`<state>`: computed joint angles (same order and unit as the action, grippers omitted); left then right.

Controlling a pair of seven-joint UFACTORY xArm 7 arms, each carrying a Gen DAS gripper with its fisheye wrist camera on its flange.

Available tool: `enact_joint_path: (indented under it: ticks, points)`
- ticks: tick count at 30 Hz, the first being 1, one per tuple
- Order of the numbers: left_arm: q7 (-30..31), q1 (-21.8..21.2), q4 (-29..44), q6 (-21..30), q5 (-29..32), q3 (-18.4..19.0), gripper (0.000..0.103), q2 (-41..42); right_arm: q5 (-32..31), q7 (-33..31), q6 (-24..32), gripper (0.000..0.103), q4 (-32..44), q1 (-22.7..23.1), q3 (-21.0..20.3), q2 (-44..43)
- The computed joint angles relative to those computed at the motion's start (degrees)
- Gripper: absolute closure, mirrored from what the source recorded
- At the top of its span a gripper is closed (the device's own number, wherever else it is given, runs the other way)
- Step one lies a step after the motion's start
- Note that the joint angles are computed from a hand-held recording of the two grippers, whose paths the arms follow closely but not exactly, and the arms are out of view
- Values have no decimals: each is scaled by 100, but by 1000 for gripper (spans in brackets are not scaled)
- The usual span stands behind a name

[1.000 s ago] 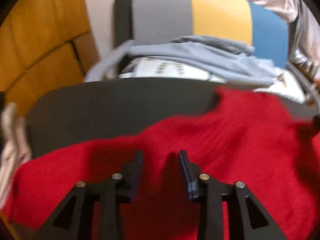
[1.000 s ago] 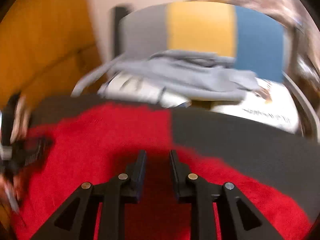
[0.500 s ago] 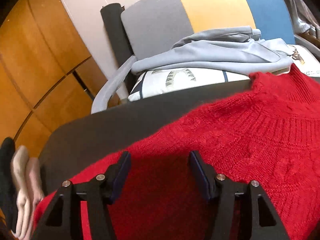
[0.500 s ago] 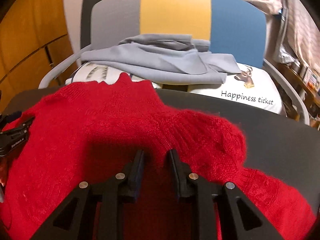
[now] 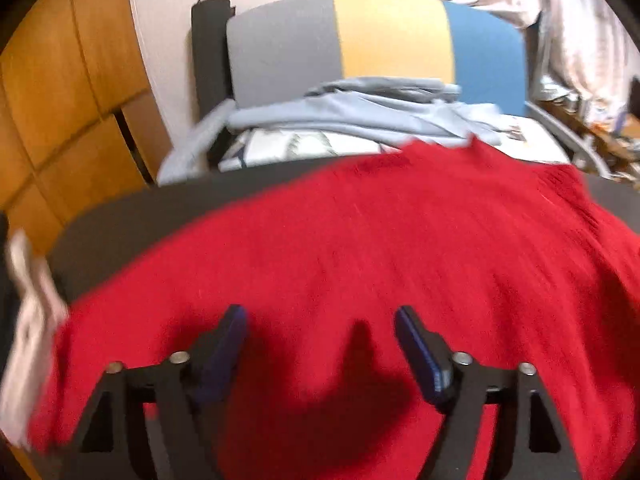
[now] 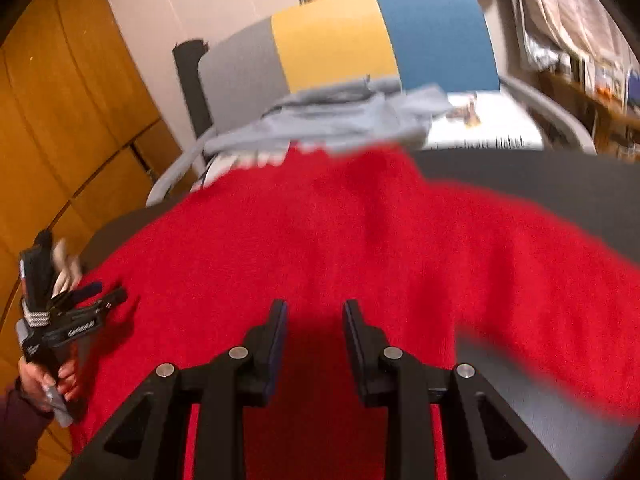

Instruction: Fold clothes

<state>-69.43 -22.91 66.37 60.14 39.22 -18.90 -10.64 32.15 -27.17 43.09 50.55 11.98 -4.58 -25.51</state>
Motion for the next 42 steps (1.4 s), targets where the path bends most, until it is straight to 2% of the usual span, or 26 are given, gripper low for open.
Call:
enact_joint_path:
  ticks: [3,6,7,10,12,13,16,18,20,22,24,28,29,31,33,34,36,38,42]
  points:
    - [-188,-194,-286,433,53,-286,24,-129,-507,201,51,75,-734,-189,225,-622]
    - [-386,-349,-374,888,145,-448,22,-161,-1113,345,-548,75,-1416,-359,449,-1181]
    - [-456,-376,-371,1026,181,-468,20,-178,-1448,558,-715,75,-1576,-552,597,-1333]
    - [-571,-404,-545,1161,134,-403,15,-357,-1921,938,-981,74,-1822,-805,548,-1509]
    - [-714,-376,-765,1070,-43,-337,10,-582,-1606,806,-1178,74,-1997,-436,3,-1612]
    - [-818,-351,-864,987,-176,-311,10,-695,-1524,798,-1164,74,-2019,-352,-111,-1654]
    - [-950,-268,-850,972,-375,-413,10,-806,-1474,1115,-601,73,-1811,-392,-142,-1781]
    - [-1053,-249,-735,1061,-419,-534,11,-804,-1235,1103,-654,72,-1841,-209,-270,-2003]
    - [-1173,-247,-693,858,-334,-607,11,-807,-1097,912,-551,72,-1876,-4,-417,-2158]
    - [-1164,-261,-634,700,-266,-673,11,-668,-1265,939,-307,72,-1862,-167,-355,-2120]
    - [-970,-318,-478,829,-241,-707,10,-359,-1212,939,-248,72,-1903,-287,-497,-2202]
    - [-1191,-444,-713,611,-284,-557,8,-543,-510,1263,-155,69,-1795,-685,-1377,-2243]
    - [-1246,-442,-842,430,-404,-478,7,-659,-333,1506,-137,67,-1685,-921,-1625,-2083]
    - [-1316,-390,-1106,67,-658,-358,5,-893,-197,2027,-122,66,-1466,-1446,-1846,-1680]
    - [-1327,-313,-1105,84,-701,-469,4,-907,31,2487,-80,62,-1211,-1857,-2139,-1222]
    - [-1324,-288,-1074,126,-699,-527,4,-890,237,2610,-6,61,-1063,-1953,-2350,-972]
    - [-1305,-258,-1074,182,-675,-583,4,-896,904,2422,43,62,-911,-1890,-2762,-667]
    - [-1280,-221,-1147,116,-695,-566,4,-952,1290,2337,34,62,-781,-1919,-2857,-425]
    - [-1292,-174,-1159,67,-753,-586,2,-949,1569,2442,-166,62,-617,-2158,-2535,-60]
